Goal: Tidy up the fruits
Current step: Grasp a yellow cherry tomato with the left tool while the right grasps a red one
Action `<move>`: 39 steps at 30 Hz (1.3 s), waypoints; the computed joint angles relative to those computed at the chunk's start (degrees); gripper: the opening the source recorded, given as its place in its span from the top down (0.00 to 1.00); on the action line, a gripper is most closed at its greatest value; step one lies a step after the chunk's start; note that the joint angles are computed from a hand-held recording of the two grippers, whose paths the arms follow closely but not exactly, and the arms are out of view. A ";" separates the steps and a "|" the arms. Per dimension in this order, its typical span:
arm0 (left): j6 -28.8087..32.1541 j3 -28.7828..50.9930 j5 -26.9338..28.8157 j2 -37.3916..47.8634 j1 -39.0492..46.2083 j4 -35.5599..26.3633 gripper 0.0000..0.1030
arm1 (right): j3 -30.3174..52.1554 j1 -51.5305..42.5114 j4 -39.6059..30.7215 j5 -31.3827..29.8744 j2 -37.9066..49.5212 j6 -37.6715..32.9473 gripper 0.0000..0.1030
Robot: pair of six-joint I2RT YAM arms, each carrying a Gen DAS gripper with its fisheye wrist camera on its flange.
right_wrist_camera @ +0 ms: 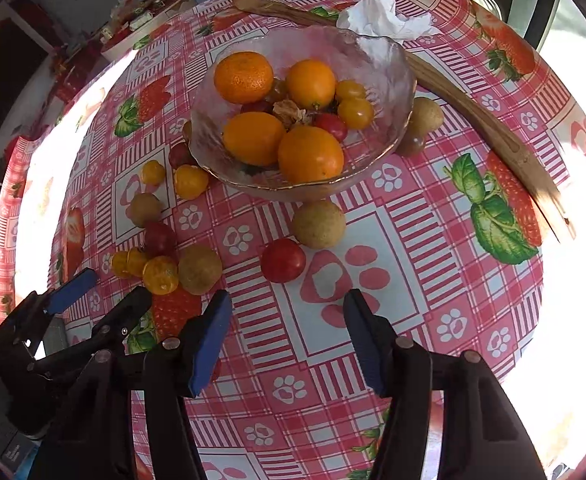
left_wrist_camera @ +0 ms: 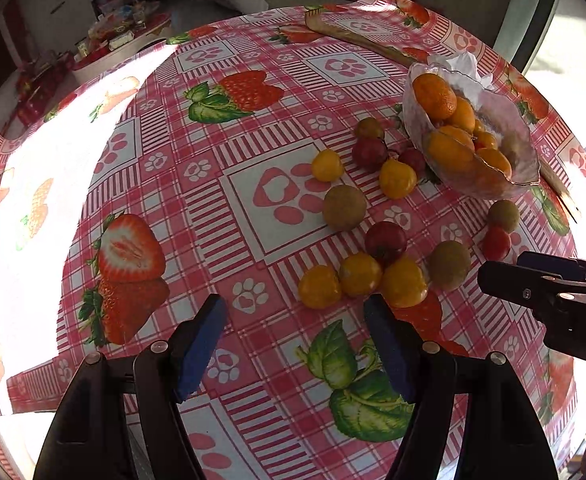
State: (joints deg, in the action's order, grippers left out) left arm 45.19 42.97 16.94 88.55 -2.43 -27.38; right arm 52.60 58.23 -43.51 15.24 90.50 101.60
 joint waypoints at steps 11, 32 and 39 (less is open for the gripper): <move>0.30 -0.28 1.80 -0.51 -1.80 0.79 0.61 | 0.45 -2.50 1.68 0.31 1.15 -1.90 0.76; 0.20 1.75 3.48 0.14 0.86 -4.16 0.78 | -2.85 -1.83 5.61 2.16 -1.63 1.66 0.54; 0.50 2.26 4.06 0.93 1.00 -4.15 0.78 | -0.12 -3.17 2.75 1.89 0.88 2.76 0.69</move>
State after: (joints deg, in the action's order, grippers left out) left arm 45.69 45.23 21.00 89.48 -1.43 -31.53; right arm 52.48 55.06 -40.75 17.13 91.38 104.36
